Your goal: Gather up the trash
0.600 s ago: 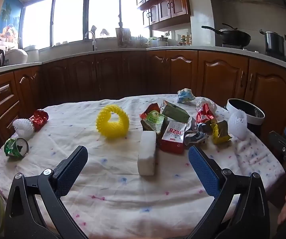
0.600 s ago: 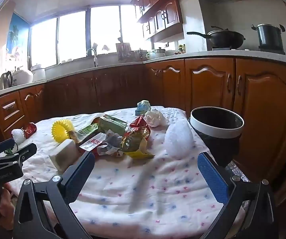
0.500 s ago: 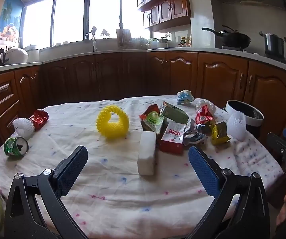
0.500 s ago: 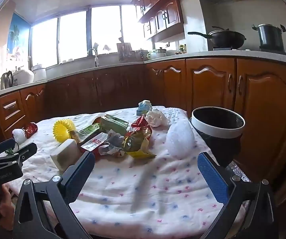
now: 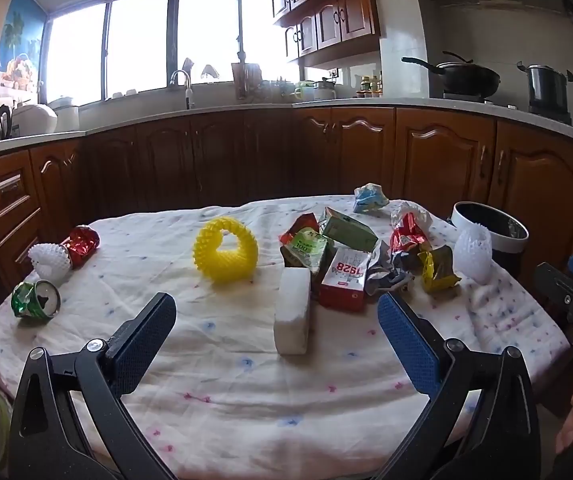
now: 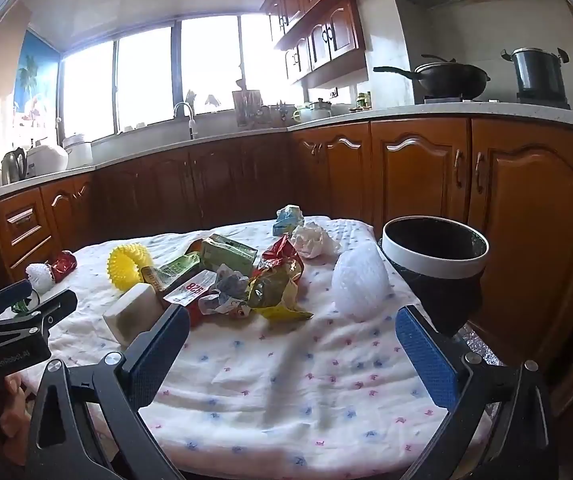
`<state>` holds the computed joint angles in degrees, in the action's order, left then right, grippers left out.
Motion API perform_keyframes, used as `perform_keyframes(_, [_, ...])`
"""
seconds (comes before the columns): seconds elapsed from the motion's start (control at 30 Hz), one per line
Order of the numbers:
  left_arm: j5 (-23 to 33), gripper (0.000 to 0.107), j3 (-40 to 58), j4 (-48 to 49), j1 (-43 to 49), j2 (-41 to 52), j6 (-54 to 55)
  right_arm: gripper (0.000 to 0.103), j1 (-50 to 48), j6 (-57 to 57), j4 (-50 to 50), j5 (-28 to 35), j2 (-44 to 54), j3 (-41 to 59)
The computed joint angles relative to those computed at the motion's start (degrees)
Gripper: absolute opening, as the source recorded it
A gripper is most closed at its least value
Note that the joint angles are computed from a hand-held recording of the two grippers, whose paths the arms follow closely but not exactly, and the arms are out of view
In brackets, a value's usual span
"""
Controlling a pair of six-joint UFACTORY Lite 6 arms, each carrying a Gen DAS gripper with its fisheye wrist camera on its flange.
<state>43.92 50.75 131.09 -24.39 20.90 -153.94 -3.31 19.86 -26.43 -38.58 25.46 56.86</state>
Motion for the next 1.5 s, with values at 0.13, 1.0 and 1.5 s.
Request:
perform_keyframes(0.13, [-0.18,0.103,1.14,-0.28,0.26,1.27,0.27,0.103,-0.07,-0.03,-0.18,-0.24,-0.49,-0.55])
perform_keyframes(1.0, [-0.56,0.103,2.15,0.73,0.55,2.59,-0.45,0.103,0.35,1.78,-2.75,0.43,1.54,1.57])
perform_keyframes(1.5, [-2.89,0.103,3.98,2.33,2.25,4.17,-1.33,0.103,-0.26,7.14,-8.18,1.92,4.02,5.3])
